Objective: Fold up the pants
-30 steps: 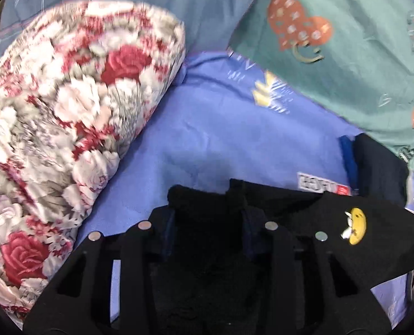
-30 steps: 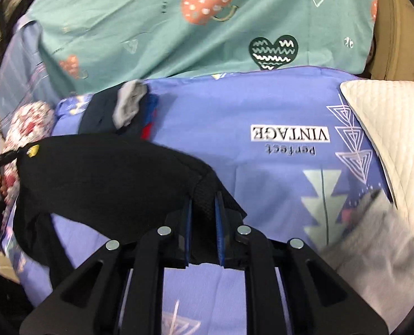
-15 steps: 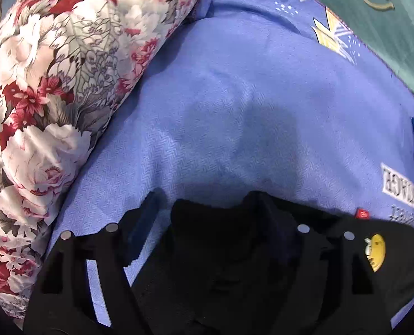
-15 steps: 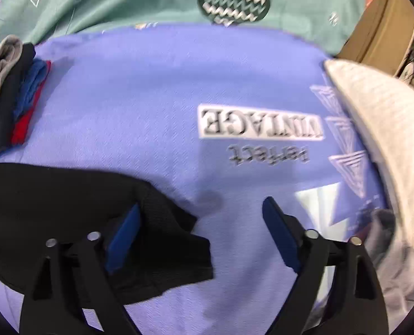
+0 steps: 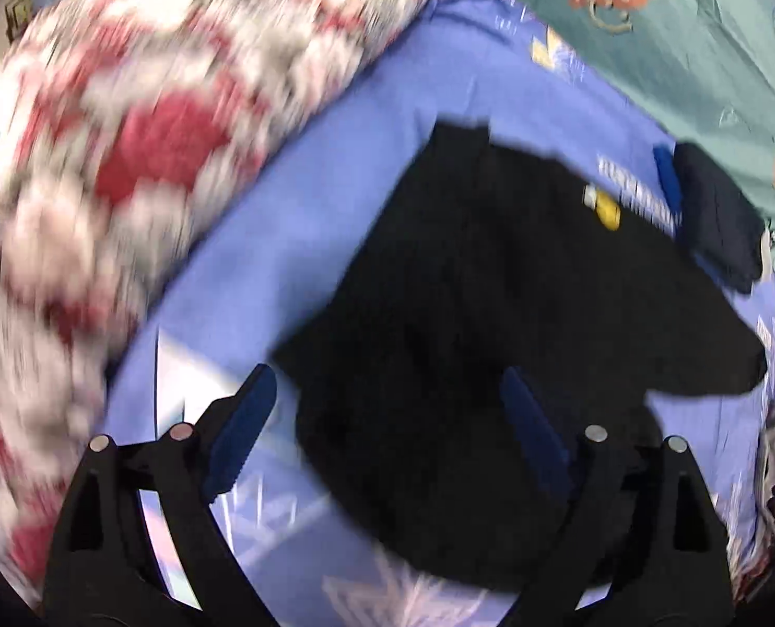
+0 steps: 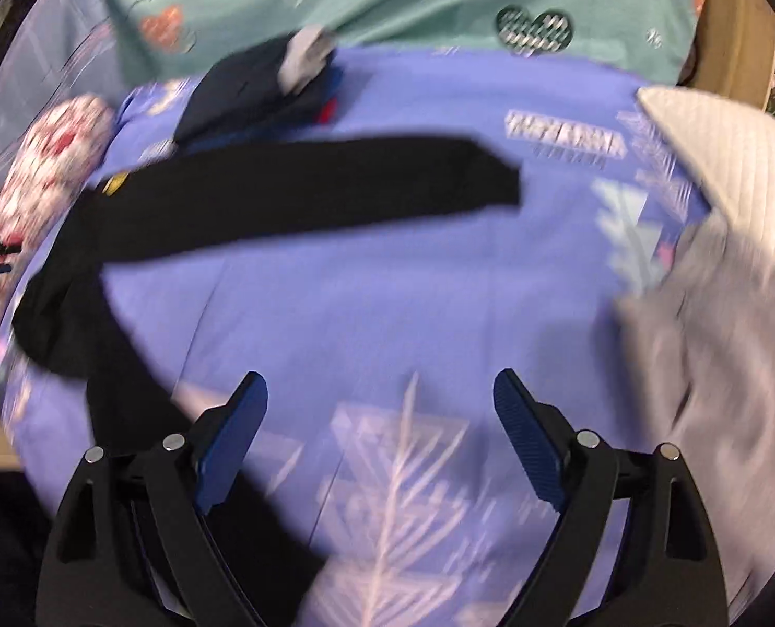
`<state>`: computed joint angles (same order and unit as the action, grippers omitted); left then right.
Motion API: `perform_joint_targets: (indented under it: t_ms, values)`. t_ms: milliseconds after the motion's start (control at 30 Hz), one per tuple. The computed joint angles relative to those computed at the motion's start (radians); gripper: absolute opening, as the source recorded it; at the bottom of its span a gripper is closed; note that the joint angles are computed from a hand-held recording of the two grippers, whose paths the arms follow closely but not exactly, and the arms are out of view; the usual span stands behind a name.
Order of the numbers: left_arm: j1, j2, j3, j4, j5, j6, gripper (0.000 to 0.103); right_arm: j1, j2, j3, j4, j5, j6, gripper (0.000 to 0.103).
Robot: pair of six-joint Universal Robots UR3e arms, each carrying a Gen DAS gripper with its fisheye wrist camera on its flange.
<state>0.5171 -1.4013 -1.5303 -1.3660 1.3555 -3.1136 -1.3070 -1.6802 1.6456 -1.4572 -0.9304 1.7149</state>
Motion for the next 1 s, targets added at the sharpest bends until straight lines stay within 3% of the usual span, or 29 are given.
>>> perform_joint_targets:
  t_ms: [133,300,333,400,433,467,500,600,733,900,1000]
  values:
    - [0.114,0.199,-0.241,-0.007,-0.065,0.065,0.089,-0.187,-0.142,0.133,0.227,-0.071,-0.225,0.088]
    - [0.091,0.164,-0.358,0.112,-0.107,0.024,0.087,-0.305,-0.178,0.143,0.397,-0.121,-0.317,0.088]
    - [0.036,0.119,-0.373,0.206,-0.077,-0.024,0.087,-0.340,-0.180,0.143,0.448,-0.144,-0.348,0.088]
    - [0.004,0.095,-0.372,0.255,-0.071,-0.030,0.080,-0.349,-0.189,0.161,0.484,-0.174,-0.356,0.088]
    - [0.001,0.094,-0.376,0.265,-0.077,-0.032,0.066,-0.335,-0.212,0.189,0.452,-0.177,-0.345,0.087]
    - [0.014,0.091,-0.371,0.248,-0.117,-0.017,0.054,-0.321,-0.246,0.230,0.412,-0.179,-0.337,0.077]
    - [0.016,0.080,-0.363,0.237,-0.132,-0.015,0.033,-0.288,-0.268,0.272,0.357,-0.182,-0.316,0.067]
    - [0.002,0.060,-0.367,0.278,-0.132,-0.028,0.022,-0.211,-0.275,0.345,0.221,-0.165,-0.253,0.020]
    - [0.011,0.120,-0.388,0.290,-0.143,-0.030,0.014,-0.177,-0.267,0.295,0.271,-0.126,-0.317,0.013]
    - [0.055,0.257,-0.313,0.183,-0.201,0.000,0.013,-0.294,-0.113,-0.064,0.585,0.046,-0.421,0.012]
    - [0.061,0.315,-0.250,0.080,-0.225,0.032,0.014,-0.322,-0.027,-0.213,0.612,0.104,-0.384,0.012]
